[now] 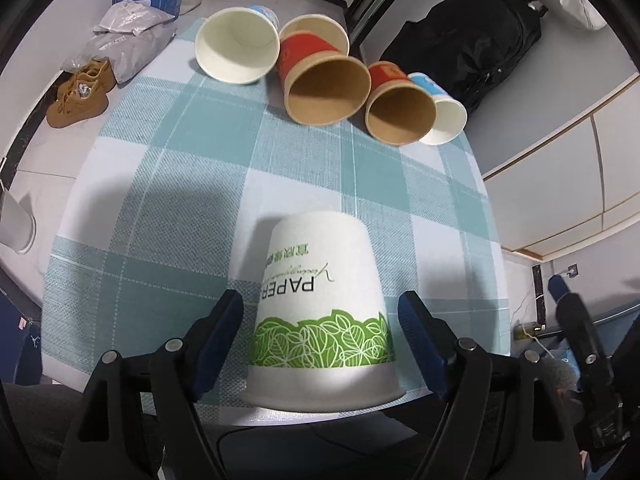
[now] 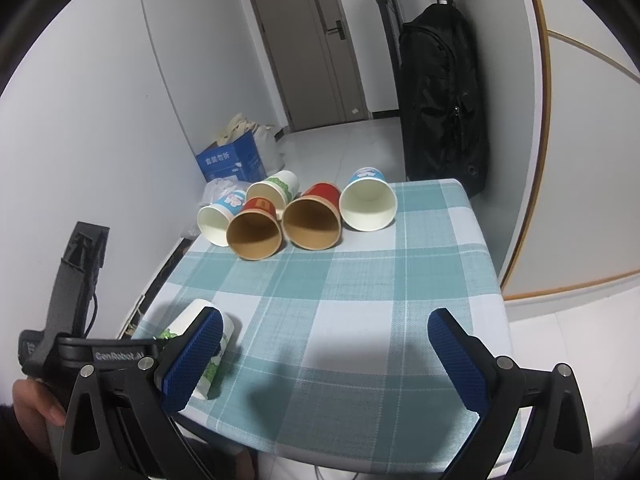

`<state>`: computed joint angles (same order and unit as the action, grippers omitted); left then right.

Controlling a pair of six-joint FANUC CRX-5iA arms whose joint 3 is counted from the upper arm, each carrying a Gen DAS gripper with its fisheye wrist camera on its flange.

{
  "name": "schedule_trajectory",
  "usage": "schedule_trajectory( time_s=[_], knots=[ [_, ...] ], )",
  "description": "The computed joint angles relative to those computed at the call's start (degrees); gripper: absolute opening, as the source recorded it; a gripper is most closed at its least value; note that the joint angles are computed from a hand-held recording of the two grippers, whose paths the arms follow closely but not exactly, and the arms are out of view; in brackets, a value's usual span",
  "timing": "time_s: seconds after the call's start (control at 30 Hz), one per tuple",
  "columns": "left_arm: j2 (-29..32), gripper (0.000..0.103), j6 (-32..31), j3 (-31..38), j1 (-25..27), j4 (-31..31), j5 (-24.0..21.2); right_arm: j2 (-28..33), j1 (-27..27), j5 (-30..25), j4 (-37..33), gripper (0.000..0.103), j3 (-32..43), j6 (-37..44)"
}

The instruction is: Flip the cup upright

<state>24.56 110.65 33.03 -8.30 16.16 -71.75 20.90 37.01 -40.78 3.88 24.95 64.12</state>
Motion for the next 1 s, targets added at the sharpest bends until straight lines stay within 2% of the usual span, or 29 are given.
schedule_trajectory(
  time_s=[0.17, 0.3, 0.37, 0.5, 0.57, 0.63, 0.9, 1.0],
  knots=[
    [-1.99, 0.076, 0.2, 0.52, -0.21, -2.35, 2.39, -0.02, 0.06, 0.07, -0.08, 0.103, 0.0, 0.19],
    [-3.74, 0.076, -0.05, 2.22, -1.16, -6.55, 3.98, -0.39, -0.02, 0.52, -1.77, 0.103, -0.22, 1.21],
    [-5.51, 0.076, 0.63, 1.94, -2.07, -10.22, 5.82, -0.6, 0.01, 1.07, -2.77, 0.103, -0.33, 2.33],
    [-9.47, 0.077, 5.16, 0.45, -5.28, -21.66, 8.57, -1.61, 0.2, 2.91, -4.92, 0.103, -1.05, 5.46],
    [-10.95, 0.087, 7.52, -0.92, -6.4, -26.07, 9.4, -2.03, 0.3, 3.44, -6.57, 0.103, -1.13, 7.24],
    [-12.48, 0.088, 11.12, -3.09, -7.49, -30.43, 10.85, -2.39, 0.53, 3.69, -8.01, 0.103, -1.21, 8.88],
    [-14.35, 0.088, 12.19, -6.81, -7.38, -31.62, 12.23, -2.26, 2.58, 2.98, -7.2, 0.102, -1.18, 11.64],
    [-15.11, 0.088, 12.21, -7.84, -6.97, -31.43, 12.57, -1.76, 3.16, 1.66, -7.37, 0.099, -0.4, 12.24]
  ],
)
